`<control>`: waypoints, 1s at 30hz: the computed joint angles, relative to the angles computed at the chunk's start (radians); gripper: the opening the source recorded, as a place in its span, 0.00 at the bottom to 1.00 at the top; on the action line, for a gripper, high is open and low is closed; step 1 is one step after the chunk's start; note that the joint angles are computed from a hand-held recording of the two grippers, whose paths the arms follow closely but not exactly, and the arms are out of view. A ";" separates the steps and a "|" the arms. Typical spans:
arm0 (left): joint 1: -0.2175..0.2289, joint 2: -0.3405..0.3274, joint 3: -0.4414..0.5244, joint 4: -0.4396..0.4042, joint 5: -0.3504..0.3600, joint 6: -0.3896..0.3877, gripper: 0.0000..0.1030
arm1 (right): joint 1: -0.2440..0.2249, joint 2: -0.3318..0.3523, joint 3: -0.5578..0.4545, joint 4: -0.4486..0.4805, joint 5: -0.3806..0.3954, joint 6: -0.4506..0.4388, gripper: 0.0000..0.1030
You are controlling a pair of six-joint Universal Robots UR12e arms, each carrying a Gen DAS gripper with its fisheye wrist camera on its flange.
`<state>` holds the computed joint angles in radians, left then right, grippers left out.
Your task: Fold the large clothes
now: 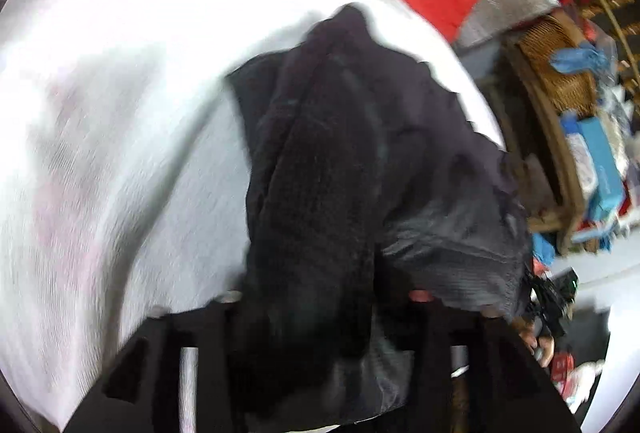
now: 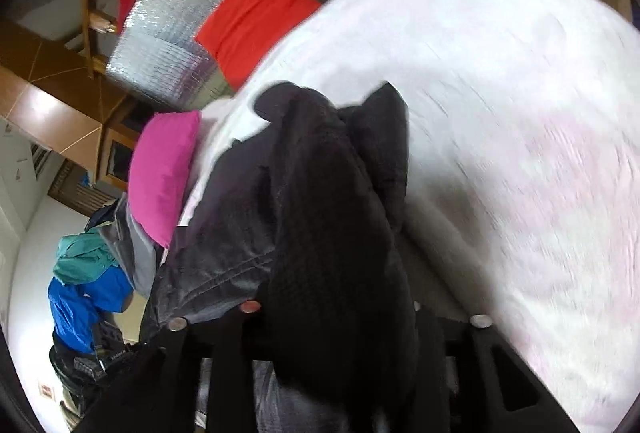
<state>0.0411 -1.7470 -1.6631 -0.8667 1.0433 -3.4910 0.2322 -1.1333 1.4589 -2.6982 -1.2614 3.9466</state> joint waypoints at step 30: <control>-0.002 0.090 -0.261 0.570 0.034 -0.564 0.64 | 0.052 -0.015 0.146 -0.333 -0.014 0.296 0.42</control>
